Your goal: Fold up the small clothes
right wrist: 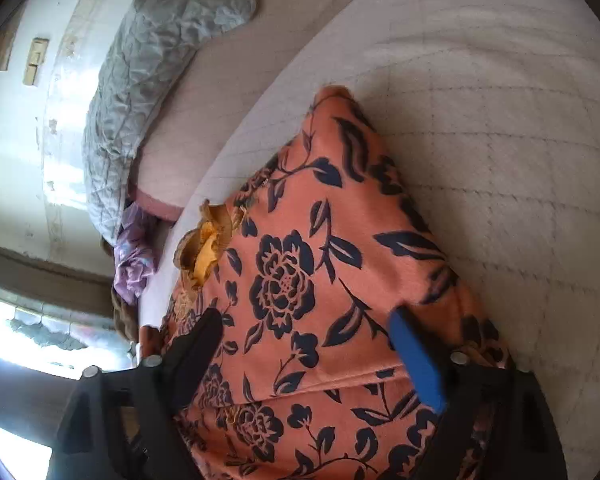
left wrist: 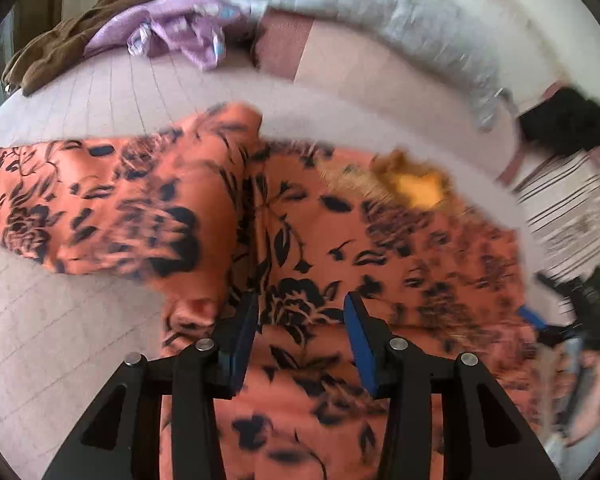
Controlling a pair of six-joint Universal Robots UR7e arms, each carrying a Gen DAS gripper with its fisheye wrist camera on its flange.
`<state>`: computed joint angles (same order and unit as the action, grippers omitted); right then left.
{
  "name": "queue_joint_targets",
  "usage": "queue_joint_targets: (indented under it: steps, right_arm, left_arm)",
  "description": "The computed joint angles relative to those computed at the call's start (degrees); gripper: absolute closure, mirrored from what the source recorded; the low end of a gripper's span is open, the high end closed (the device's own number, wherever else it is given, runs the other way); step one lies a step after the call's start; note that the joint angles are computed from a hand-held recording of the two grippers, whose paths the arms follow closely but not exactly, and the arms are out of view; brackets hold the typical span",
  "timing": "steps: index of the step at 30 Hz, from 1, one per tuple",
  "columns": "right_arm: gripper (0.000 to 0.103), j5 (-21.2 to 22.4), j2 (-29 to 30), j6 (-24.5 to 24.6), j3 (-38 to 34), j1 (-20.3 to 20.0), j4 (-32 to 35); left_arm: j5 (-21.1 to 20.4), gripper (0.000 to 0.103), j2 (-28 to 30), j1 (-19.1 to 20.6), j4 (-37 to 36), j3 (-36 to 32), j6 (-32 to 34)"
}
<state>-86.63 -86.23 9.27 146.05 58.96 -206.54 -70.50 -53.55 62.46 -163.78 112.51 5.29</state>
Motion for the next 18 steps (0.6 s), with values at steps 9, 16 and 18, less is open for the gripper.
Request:
queue_joint_targets:
  steps: [9, 16, 18]
  right_arm:
    - [0.015, -17.3, 17.7, -12.1, 7.5, 16.7, -27.7]
    - [0.015, -16.1, 22.4, -15.9, 7.4, 16.0, -31.1]
    - [0.015, -15.5, 23.2, -15.7, 7.2, 15.1, -31.1]
  left_arm:
    - [-6.3, 0.036, -7.9, 15.3, -3.1, -6.7, -16.5]
    - [-12.4, 0.039, -1.8, 23.8, 4.0, -21.0, -27.1]
    - [-10.8, 0.039, -0.5, 23.4, 3.6, -22.8, -26.0]
